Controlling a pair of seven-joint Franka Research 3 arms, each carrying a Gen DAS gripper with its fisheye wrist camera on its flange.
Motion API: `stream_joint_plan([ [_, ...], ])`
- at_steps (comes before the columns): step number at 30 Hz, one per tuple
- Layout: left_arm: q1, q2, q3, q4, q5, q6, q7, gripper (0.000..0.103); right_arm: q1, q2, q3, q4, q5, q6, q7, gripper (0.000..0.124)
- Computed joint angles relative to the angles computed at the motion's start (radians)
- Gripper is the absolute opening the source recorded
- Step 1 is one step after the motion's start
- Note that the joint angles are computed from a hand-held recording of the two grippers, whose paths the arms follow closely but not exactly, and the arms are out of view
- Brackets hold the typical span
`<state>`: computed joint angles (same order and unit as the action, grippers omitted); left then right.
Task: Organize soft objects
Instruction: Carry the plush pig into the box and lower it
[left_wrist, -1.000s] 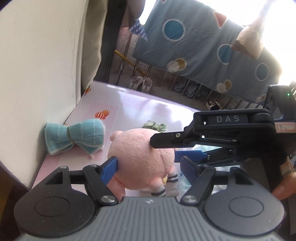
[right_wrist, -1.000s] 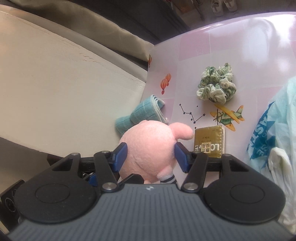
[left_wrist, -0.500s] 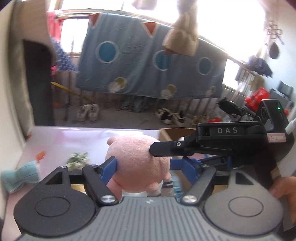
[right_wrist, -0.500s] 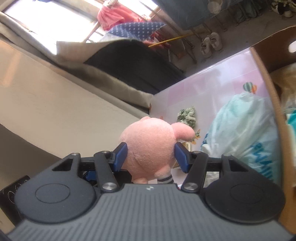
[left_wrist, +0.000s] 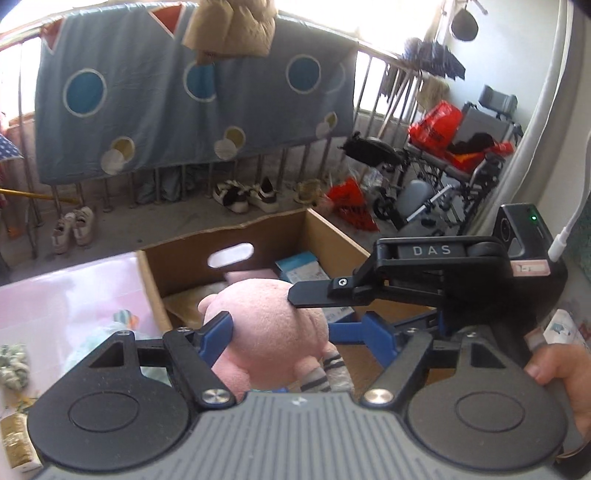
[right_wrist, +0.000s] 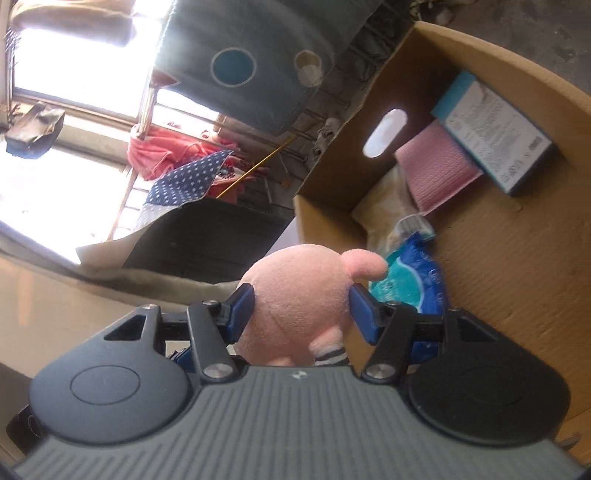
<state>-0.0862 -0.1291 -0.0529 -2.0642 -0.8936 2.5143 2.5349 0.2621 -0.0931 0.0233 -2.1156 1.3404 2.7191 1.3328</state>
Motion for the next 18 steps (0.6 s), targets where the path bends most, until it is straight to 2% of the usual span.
stream_joint_plan([
  [3,0.009,0.080,-0.017,0.060,0.070,-0.043,-0.070,0.072,-0.023,0.045,-0.018,0.003,0.000,-0.019,-0.014,0.058],
  [5,0.020,0.104,-0.034,0.065,0.119,-0.034,-0.113,0.072,-0.040,0.085,-0.018,0.018,-0.014,-0.038,-0.005,0.058],
  [7,0.034,0.113,-0.042,0.065,0.143,-0.037,-0.132,0.072,-0.050,0.123,-0.009,0.034,-0.167,-0.014,0.089,0.058],
  [9,0.049,0.107,-0.041,0.059,0.125,-0.048,-0.112,0.072,-0.060,0.147,-0.002,0.040,-0.248,-0.007,0.144,0.058],
  [15,0.070,0.053,-0.019,0.033,0.087,-0.034,-0.057,0.073,-0.071,0.132,0.018,0.023,-0.312,0.024,0.161,0.059],
  [18,0.074,0.026,0.000,0.019,0.079,-0.034,-0.043,0.073,-0.060,0.104,0.018,0.001,-0.472,0.062,0.263,0.065],
])
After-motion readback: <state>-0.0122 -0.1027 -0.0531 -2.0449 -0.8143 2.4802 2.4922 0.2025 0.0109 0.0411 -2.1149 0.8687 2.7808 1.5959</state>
